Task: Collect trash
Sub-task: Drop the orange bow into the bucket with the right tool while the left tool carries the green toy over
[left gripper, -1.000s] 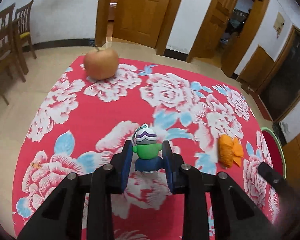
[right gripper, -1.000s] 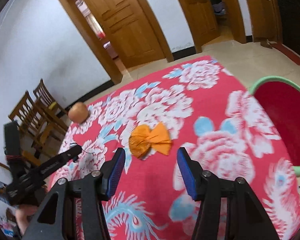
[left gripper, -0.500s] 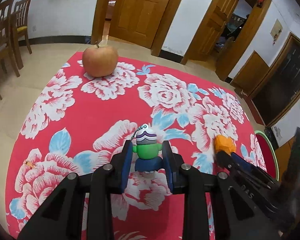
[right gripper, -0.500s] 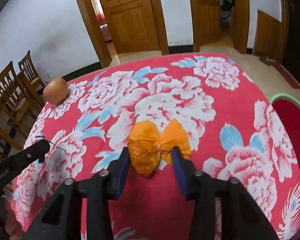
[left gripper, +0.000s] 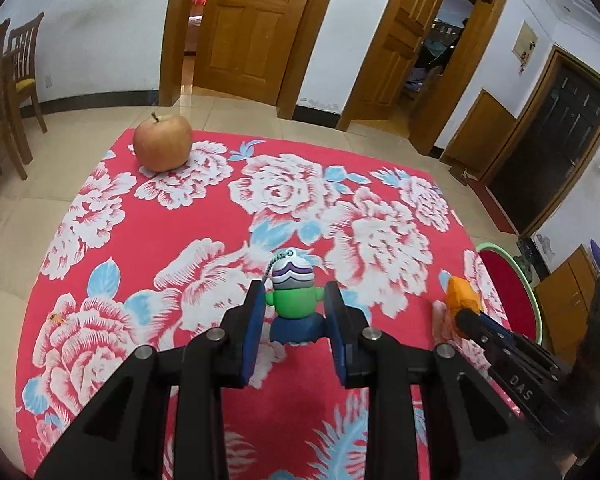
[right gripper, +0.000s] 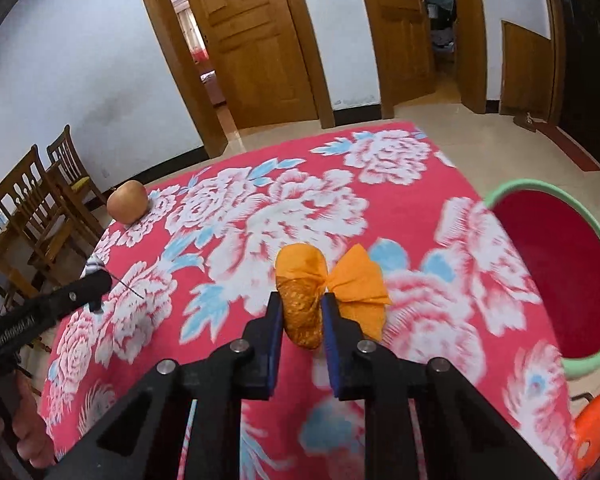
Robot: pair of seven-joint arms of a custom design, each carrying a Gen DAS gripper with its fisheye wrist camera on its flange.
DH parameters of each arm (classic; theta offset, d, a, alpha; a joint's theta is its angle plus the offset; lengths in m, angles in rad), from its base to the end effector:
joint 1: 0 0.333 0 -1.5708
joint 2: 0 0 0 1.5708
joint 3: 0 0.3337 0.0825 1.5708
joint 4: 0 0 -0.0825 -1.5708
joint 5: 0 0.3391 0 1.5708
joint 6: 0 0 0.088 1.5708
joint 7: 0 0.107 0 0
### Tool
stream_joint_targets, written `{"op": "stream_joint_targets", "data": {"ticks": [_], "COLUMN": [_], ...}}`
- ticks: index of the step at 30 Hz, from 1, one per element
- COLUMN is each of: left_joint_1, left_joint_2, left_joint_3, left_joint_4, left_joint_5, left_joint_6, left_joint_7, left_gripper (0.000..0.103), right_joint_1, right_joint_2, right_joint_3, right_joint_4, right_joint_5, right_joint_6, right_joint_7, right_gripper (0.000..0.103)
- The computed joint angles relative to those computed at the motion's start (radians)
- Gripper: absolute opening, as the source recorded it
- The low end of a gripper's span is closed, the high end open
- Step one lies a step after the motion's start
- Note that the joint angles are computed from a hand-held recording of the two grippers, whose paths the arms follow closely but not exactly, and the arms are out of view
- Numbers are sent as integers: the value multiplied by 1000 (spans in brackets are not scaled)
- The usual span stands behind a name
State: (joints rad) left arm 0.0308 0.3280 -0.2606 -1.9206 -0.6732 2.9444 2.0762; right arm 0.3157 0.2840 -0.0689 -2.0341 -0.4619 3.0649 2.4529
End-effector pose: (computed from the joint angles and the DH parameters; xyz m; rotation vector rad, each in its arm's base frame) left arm 0.6236 -0.0862 0.4399 -1.8342 1.9747 -1.0356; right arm 0.5809 0.1867 0.4351 -1.5658 1.8721 -0.4800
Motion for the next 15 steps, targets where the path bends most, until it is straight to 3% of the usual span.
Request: {"op": "stream_joint_targets", "data": {"ticks": [8, 13, 15], "left_joint_1": [-34, -70, -84], "left_joint_2": [-58, -71, -73], "left_joint_3": [-12, -7, -8], "left_joint_4": [-52, -52, -49], "left_joint_5": [-10, 5, 13], "left_joint_6": [7, -23, -27], "left_joint_7": [18, -1, -2], "left_gripper": [30, 30, 30], "right_joint_1": [88, 57, 81], "right_joint_2": [-127, -176, -194], "right_joint_3": [-167, -175, -227], "right_joint_4": [-158, -211, -215], "right_joint_5": [-226, -342, -477], "right_joint_6": [110, 153, 159], "right_joint_7": [260, 377, 506], "right_gripper": [21, 21, 21]}}
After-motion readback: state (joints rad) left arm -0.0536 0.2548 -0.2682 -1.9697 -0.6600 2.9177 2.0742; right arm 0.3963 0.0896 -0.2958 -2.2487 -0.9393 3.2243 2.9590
